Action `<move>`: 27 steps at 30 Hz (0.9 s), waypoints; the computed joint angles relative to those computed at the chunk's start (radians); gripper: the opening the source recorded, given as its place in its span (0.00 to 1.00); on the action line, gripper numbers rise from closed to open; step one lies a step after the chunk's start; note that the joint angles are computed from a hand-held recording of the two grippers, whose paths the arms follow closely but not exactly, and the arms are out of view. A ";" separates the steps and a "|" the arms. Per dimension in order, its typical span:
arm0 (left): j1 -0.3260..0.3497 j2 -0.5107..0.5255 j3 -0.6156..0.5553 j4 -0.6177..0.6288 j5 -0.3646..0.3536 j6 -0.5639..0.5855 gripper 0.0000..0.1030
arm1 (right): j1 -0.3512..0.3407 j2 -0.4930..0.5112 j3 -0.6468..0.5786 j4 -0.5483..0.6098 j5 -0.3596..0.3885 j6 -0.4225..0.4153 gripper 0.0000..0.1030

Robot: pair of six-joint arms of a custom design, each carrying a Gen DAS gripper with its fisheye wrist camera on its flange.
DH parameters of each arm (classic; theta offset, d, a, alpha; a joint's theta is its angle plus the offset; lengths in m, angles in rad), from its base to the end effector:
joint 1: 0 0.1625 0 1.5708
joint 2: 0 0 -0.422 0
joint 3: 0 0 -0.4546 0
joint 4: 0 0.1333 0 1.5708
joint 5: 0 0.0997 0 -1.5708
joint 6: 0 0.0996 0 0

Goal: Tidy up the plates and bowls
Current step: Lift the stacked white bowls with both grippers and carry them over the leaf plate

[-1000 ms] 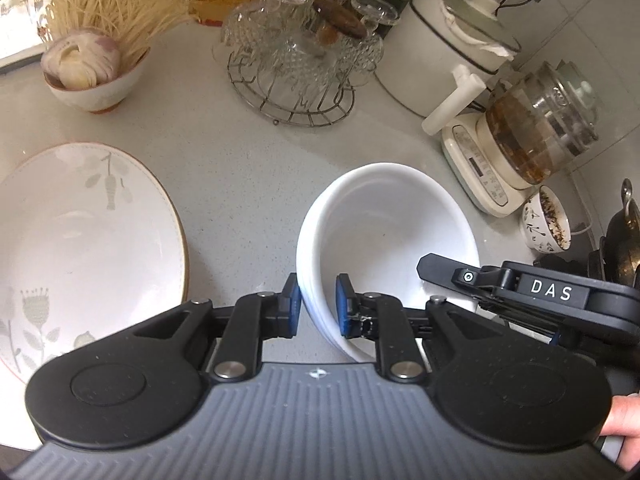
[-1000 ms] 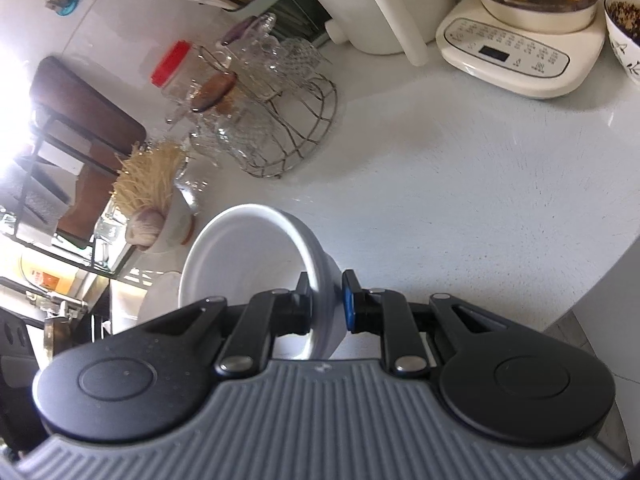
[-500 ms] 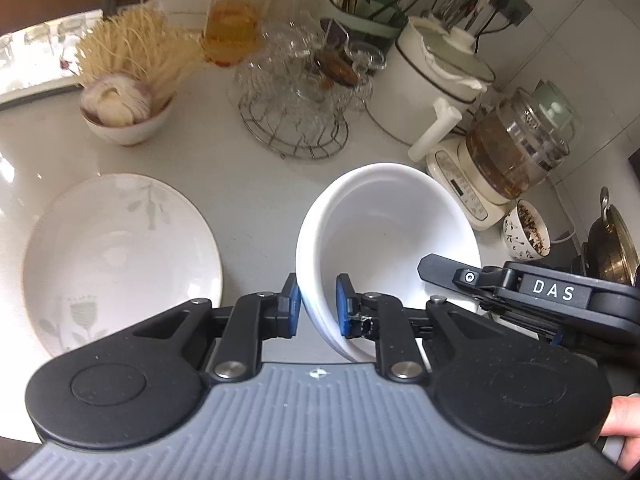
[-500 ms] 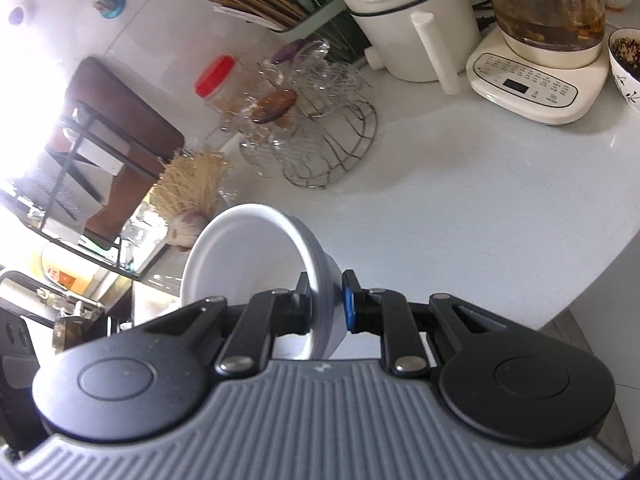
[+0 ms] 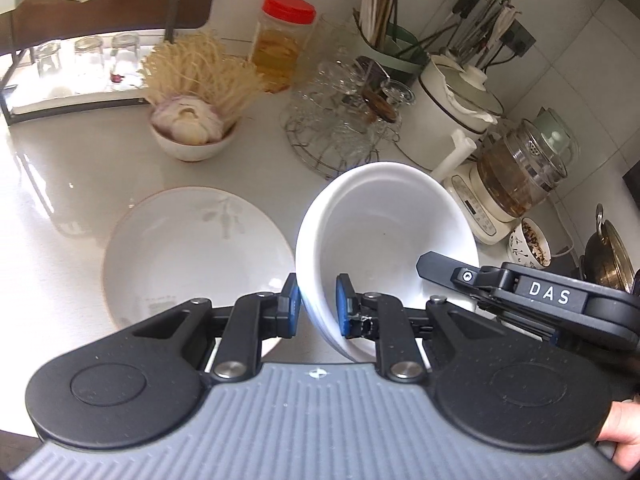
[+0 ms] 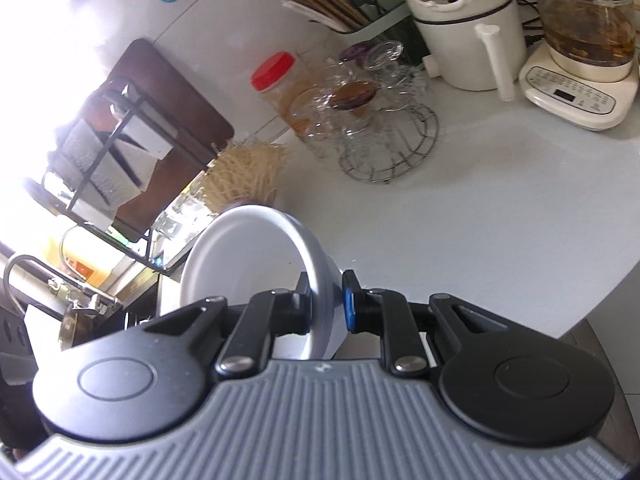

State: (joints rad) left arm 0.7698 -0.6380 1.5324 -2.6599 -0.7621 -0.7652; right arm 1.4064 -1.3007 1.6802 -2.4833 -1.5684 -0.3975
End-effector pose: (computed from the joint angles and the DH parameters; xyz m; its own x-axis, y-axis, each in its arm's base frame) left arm -0.3846 -0.6588 0.0111 -0.9071 -0.1857 -0.3779 0.1056 0.7684 -0.6311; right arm 0.0219 -0.6841 0.3657 -0.9643 -0.1791 0.1948 -0.2520 0.8463 -0.4693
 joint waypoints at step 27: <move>0.059 -0.072 0.074 0.164 0.071 -0.359 0.20 | 0.072 0.213 -0.189 0.294 -0.137 -0.089 0.18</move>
